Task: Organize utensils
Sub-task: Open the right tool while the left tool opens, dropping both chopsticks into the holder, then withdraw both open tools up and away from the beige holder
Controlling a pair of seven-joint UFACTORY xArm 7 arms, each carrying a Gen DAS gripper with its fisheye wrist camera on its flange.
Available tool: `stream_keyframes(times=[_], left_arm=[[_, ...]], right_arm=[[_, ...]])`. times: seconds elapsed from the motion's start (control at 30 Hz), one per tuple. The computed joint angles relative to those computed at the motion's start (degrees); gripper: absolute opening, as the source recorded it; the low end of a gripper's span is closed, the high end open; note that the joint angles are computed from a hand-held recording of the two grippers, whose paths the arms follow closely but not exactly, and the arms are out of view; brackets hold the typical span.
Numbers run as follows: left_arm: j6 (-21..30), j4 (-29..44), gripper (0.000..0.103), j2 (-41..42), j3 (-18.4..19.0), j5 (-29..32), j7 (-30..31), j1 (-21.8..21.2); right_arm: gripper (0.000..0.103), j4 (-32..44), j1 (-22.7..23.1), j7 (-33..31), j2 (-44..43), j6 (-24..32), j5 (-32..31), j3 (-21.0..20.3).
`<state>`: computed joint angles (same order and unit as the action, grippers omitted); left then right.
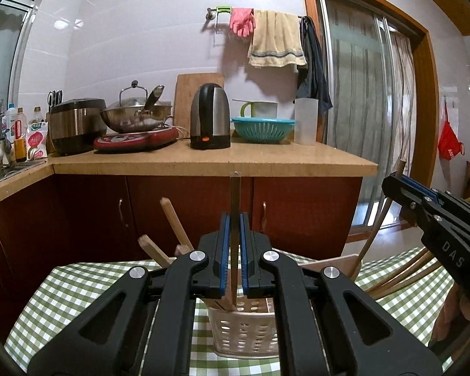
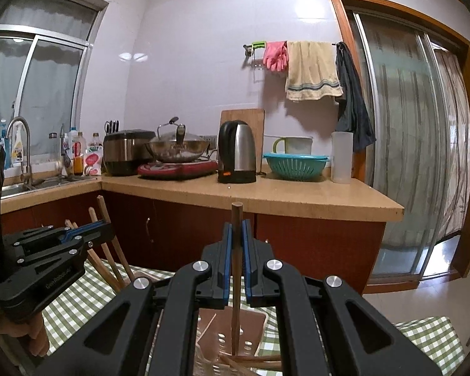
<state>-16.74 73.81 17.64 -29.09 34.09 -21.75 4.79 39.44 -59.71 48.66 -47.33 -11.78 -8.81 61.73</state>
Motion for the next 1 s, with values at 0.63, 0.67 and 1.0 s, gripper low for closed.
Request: stream_keyframes(times=[0.63, 0.67, 1.0], left_arm=[[0.4, -1.6, 0.062, -1.2, 3.1, -8.1, 7.9, -4.4], [0.1, -1.8, 0.069, -1.5, 4.7, -8.9, 8.3, -6.0], [-2.6, -2.4, 0.091, -2.6, 12.7, -12.7, 9.2, -13.5]], right_arm=[[0.074, 0.6, 0.3, 2.1, -1.1, 2.6, -1.2, -0.4], [0.075, 0.6, 0.4, 2.1, -1.2, 2.6, -1.3, -0.7], [0.084, 0.1, 1.4, 3.3, -3.7, 3.2, -0.9, -3.0]])
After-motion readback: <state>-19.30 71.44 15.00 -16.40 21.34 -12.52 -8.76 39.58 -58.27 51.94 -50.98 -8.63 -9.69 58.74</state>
